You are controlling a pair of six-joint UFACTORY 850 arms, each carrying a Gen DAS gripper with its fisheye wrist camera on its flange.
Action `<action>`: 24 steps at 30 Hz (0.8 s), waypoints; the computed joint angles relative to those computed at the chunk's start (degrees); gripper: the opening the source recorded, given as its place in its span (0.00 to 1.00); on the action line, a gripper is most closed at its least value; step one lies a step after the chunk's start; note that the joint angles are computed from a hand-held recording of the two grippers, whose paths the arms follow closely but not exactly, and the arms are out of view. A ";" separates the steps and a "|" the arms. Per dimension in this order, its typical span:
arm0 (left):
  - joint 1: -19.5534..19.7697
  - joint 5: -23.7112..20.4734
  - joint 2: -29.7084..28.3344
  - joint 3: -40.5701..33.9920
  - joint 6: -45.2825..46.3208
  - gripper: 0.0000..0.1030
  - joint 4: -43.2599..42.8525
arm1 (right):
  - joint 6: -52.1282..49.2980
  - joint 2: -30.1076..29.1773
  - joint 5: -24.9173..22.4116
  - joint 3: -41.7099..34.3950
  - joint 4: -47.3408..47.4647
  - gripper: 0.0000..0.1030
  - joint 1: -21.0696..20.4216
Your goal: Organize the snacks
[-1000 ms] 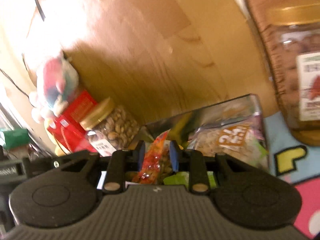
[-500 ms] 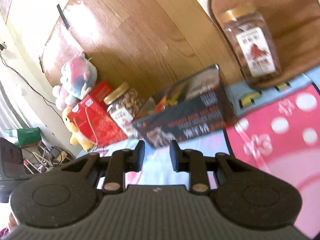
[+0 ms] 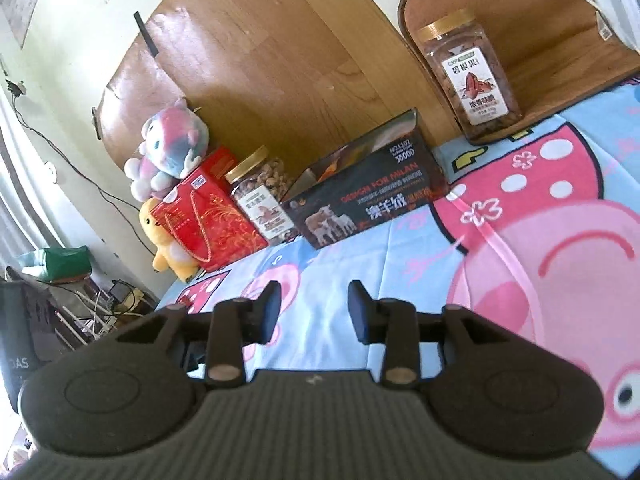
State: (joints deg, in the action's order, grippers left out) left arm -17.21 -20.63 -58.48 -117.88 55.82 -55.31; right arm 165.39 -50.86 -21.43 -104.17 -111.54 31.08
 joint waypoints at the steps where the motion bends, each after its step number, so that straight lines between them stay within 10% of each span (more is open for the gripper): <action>1: -0.06 1.53 1.34 2.43 3.40 0.95 -3.08 | 0.42 0.36 -0.42 0.56 0.06 0.44 0.42; 24: -0.77 10.82 10.16 18.45 31.01 1.00 -30.44 | 2.10 3.49 -5.70 5.25 0.16 0.52 4.24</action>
